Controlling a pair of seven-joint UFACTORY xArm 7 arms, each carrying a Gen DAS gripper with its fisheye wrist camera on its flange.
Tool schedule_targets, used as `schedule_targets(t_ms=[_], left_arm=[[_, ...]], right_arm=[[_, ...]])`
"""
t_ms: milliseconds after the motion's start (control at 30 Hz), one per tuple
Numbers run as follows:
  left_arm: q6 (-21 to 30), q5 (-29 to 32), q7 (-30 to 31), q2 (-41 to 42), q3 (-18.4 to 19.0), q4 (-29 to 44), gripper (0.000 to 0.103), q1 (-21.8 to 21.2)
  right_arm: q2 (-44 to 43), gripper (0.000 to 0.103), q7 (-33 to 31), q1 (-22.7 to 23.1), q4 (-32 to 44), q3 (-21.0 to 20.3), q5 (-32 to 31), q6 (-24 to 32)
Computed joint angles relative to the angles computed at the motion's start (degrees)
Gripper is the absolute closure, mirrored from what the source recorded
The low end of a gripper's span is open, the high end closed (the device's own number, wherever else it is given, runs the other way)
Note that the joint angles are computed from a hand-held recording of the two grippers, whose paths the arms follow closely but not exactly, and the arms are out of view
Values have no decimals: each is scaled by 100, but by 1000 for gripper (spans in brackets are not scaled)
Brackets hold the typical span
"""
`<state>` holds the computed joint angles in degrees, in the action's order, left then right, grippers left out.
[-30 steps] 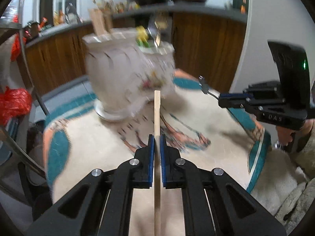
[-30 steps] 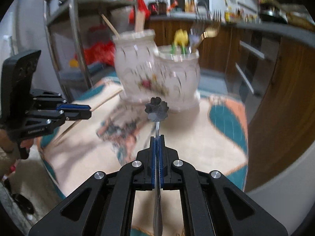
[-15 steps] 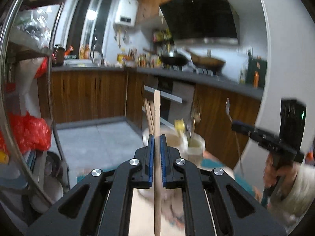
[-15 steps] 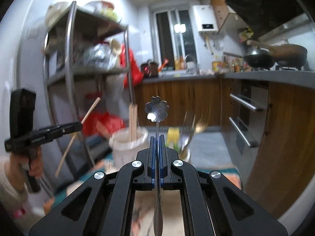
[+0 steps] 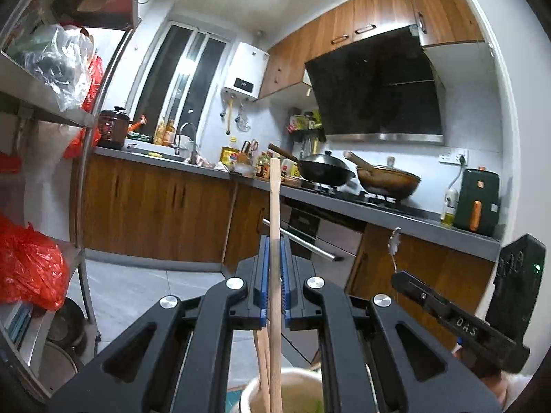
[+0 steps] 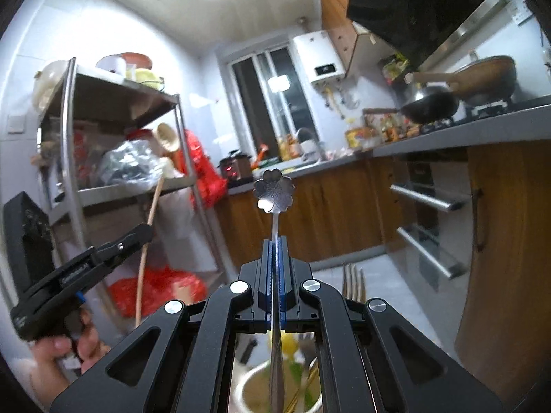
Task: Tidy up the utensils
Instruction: 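Lift the silver spoon above the smaller cup while the left tool raises the chopstick, then drop the silver spoon into the smaller cup while the left tool drops the chopstick into the larger cup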
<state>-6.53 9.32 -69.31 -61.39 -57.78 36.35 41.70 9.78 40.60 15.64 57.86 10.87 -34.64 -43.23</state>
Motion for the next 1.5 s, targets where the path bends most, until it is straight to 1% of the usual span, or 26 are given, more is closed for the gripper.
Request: schedule_targets(t_ms=[33,67,133,267,367,467,533,600,667,800,833,900,1000,1067,1267,1367,1500], left_arm=[[-22,-20,-43,3,-68,31,97,100],[-76,-48,-102,3,-148,43,97,211],[-76,-95,-201,-56,-238,10,97,295],[-152,-76,-259,-13,-301,-118,97,226],[-224,-3,-178,16,-245,-327,97,-35],[-202,37,-94,31,-149,-509,97,-338],[-147,79,-6,38,-14,-677,97,-645],[-31,118,63,-19,79,-782,97,-871],[127,209,200,46,251,-891,97,-1212],[513,397,449,247,541,-981,97,-1789],[606,436,486,273,584,-984,97,-1886],[713,500,501,297,620,-993,97,-2025],[871,587,494,425,636,-941,97,-2089],[976,651,471,491,624,-890,97,-2096],[1019,798,345,521,606,-849,97,-2097],[1078,859,325,527,611,-810,97,-2109],[1171,911,292,528,659,-782,93,-2162]], right_arm=[[55,99,-283,101,-5,-7,316,4],[124,99,-413,147,17,1,462,-13],[238,99,-607,206,49,14,676,-39],[371,99,-785,219,42,58,663,-37],[346,99,-833,194,-91,78,565,-60],[302,99,-643,73,-244,92,215,-78],[249,99,-586,32,-354,83,56,-76],[155,99,-662,33,-527,55,29,-96],[61,99,-685,18,-683,32,1,-108],[-101,99,-522,-47,-930,-5,-182,-89],[-120,99,-456,-66,-959,-13,-266,-75],[-167,99,-545,-38,-1077,-31,-191,-62],[-168,99,-605,-11,-1130,-34,-158,36],[-154,99,-508,-34,-1120,-28,-217,97],[-275,99,-206,-141,-1182,-61,-508,71],[-414,99,50,-201,-1278,-104,-808,56],[-626,99,156,-231,-1501,-196,-1009,40]])
